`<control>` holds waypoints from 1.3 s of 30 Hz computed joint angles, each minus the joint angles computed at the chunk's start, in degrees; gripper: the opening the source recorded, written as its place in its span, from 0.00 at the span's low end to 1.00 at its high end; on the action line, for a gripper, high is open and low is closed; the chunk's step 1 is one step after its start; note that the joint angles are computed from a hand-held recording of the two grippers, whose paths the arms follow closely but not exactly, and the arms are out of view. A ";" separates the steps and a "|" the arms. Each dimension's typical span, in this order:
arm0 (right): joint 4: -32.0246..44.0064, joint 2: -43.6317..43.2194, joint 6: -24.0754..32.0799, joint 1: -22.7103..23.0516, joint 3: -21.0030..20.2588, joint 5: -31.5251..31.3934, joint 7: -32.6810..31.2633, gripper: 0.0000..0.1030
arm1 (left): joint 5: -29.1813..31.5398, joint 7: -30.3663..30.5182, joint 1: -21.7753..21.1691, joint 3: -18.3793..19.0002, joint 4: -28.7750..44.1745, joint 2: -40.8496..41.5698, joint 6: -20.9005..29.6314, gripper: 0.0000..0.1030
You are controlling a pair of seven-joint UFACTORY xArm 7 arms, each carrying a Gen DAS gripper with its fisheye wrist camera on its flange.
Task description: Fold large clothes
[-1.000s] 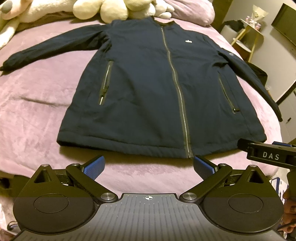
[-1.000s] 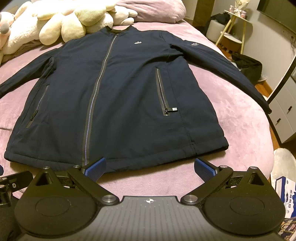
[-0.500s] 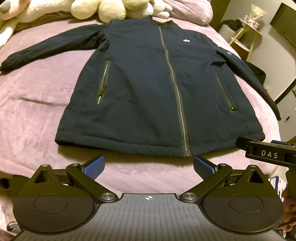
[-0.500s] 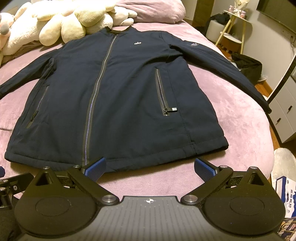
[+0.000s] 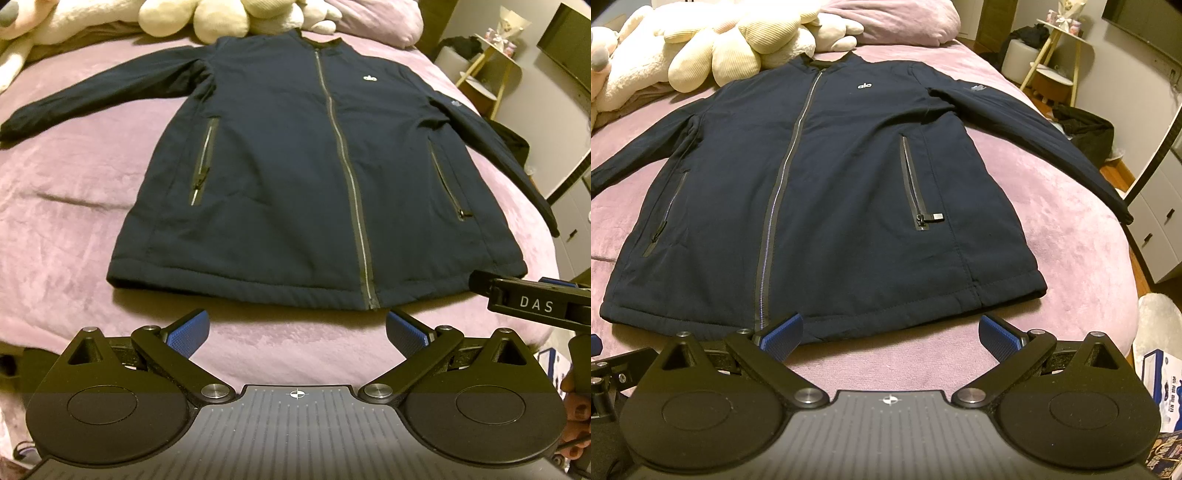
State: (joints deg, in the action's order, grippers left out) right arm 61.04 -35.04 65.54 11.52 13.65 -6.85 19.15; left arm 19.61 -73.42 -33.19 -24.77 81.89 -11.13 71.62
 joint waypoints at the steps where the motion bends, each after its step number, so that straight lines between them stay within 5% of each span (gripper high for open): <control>1: 0.03 0.00 0.03 0.02 -0.01 0.01 -0.01 0.99 | -0.06 0.01 -0.01 0.03 0.01 0.00 0.00 1.00; 39: 0.20 0.93 -0.16 0.19 -0.48 0.63 -0.29 0.99 | -1.63 1.32 0.08 0.83 0.22 0.65 -0.99 1.00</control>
